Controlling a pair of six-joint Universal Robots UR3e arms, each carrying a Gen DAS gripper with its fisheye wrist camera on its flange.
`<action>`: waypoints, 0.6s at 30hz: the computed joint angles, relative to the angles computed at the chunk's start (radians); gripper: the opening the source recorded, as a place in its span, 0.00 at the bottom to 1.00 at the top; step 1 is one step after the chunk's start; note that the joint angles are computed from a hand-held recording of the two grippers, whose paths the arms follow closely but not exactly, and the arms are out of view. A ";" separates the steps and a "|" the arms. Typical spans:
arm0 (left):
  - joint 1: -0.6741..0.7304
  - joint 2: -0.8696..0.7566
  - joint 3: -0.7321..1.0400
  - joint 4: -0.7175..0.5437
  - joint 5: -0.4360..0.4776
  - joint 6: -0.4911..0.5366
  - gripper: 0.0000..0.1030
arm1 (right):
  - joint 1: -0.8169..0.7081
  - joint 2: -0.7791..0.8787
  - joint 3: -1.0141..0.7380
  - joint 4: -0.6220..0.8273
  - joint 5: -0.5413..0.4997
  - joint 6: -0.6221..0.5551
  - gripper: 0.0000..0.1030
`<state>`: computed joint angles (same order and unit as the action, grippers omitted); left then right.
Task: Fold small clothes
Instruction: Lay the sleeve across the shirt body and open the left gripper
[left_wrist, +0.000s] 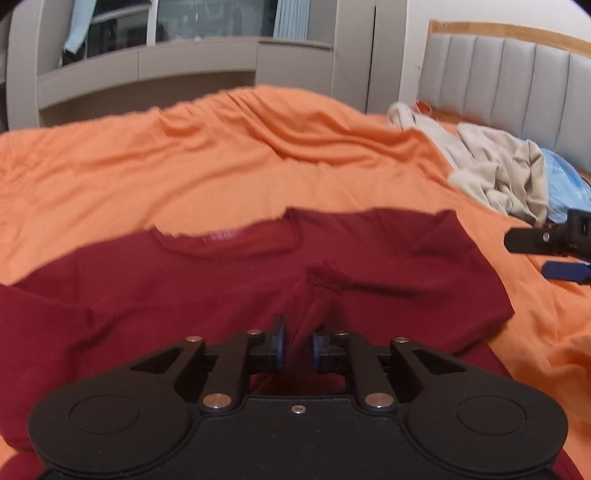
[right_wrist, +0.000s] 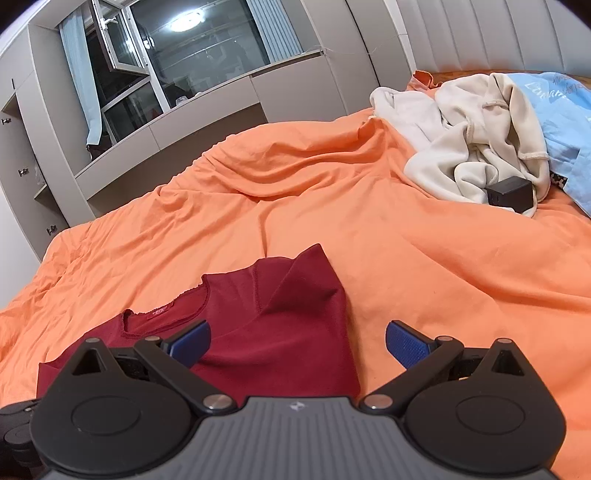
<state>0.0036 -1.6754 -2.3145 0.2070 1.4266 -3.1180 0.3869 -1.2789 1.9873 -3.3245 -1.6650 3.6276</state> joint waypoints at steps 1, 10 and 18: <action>0.008 0.012 -0.002 -0.023 -0.015 -0.003 0.26 | 0.000 0.001 -0.002 0.002 0.002 -0.002 1.00; 0.121 0.215 -0.043 -0.231 -0.137 -0.025 0.81 | 0.024 0.037 -0.035 0.014 0.018 -0.042 1.00; 0.404 0.722 -0.133 -0.673 -0.163 0.100 0.98 | 0.143 0.160 -0.162 0.023 -0.017 -0.222 1.00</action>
<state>0.4074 -0.9538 -2.4476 -0.4660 1.2634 -3.0179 0.5302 -1.1190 1.8257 -3.3019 -1.6817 3.4052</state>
